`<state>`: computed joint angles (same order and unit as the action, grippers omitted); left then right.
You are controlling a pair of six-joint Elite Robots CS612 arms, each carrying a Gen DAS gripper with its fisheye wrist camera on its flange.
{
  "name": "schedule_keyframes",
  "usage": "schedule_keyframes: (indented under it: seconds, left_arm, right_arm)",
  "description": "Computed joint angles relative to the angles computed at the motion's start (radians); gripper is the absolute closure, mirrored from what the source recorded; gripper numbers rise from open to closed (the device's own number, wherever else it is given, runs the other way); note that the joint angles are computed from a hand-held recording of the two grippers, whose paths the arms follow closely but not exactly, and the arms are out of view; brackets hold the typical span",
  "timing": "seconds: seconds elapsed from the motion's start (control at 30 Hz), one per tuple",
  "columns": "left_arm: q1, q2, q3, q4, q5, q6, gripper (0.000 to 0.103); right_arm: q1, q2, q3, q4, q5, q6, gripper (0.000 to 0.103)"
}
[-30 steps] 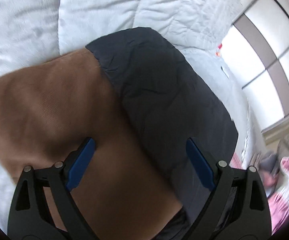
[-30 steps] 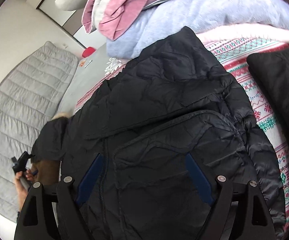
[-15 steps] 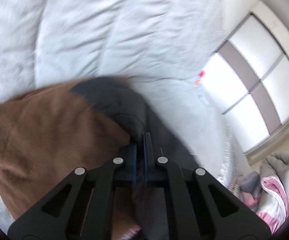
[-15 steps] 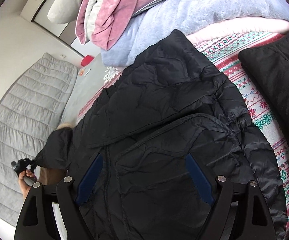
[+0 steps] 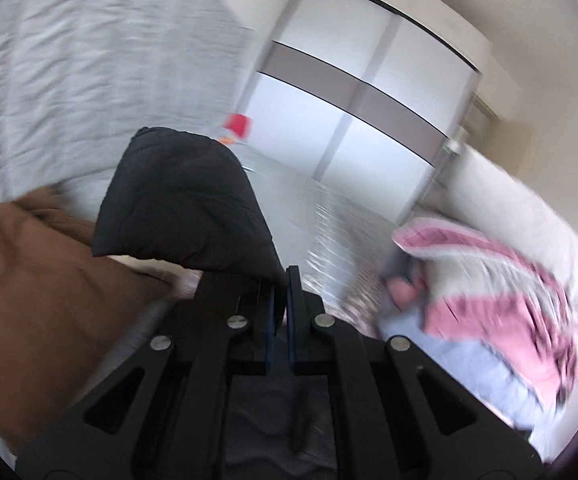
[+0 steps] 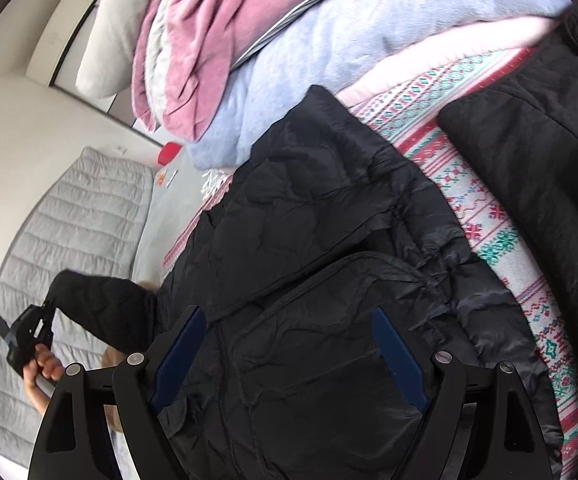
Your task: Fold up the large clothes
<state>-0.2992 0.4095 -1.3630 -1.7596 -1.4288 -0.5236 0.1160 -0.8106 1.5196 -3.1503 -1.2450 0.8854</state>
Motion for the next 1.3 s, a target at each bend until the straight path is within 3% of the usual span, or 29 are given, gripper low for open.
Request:
schedule_keyframes:
  seconds: [0.17, 0.27, 0.47, 0.57, 0.8, 0.97, 1.17, 1.23, 1.3]
  left_arm:
    - [-0.053, 0.018, 0.016, 0.043, -0.069, 0.104, 0.097]
    - [-0.078, 0.037, 0.029, 0.123, -0.131, 0.150, 0.097]
    - [-0.112, 0.072, 0.012, 0.284, -0.182, 0.212, 0.091]
    - [-0.105, 0.083, -0.006, 0.312, -0.210, 0.200, 0.089]
    - [-0.095, 0.083, -0.017, 0.342, -0.248, 0.174, 0.052]
    - [-0.095, 0.093, -0.057, 0.395, -0.254, 0.195, 0.049]
    - [-0.071, 0.129, -0.199, 0.522, -0.239, 0.149, 0.049]
    - [-0.060, 0.138, -0.254, 0.576, -0.208, 0.128, 0.045]
    - [-0.046, 0.163, -0.327, 0.601, -0.173, 0.103, 0.030]
  right_arm:
    - [-0.018, -0.005, 0.024, -0.031, 0.016, 0.061, 0.017]
    - [-0.026, -0.008, 0.035, -0.044, 0.019, 0.083, 0.017]
    - [-0.035, -0.008, 0.043, -0.040, 0.026, 0.108, 0.017]
    - [-0.039, -0.006, 0.045, -0.042, 0.042, 0.119, 0.017]
    - [-0.037, -0.006, 0.043, -0.039, 0.040, 0.114, 0.017]
    - [-0.036, -0.006, 0.041, -0.032, 0.034, 0.109, 0.017]
    - [-0.035, -0.008, 0.037, -0.001, 0.030, 0.085, 0.017]
    - [-0.033, -0.009, 0.036, 0.004, 0.023, 0.076, 0.017]
    - [-0.029, -0.010, 0.033, 0.020, 0.011, 0.062, 0.017]
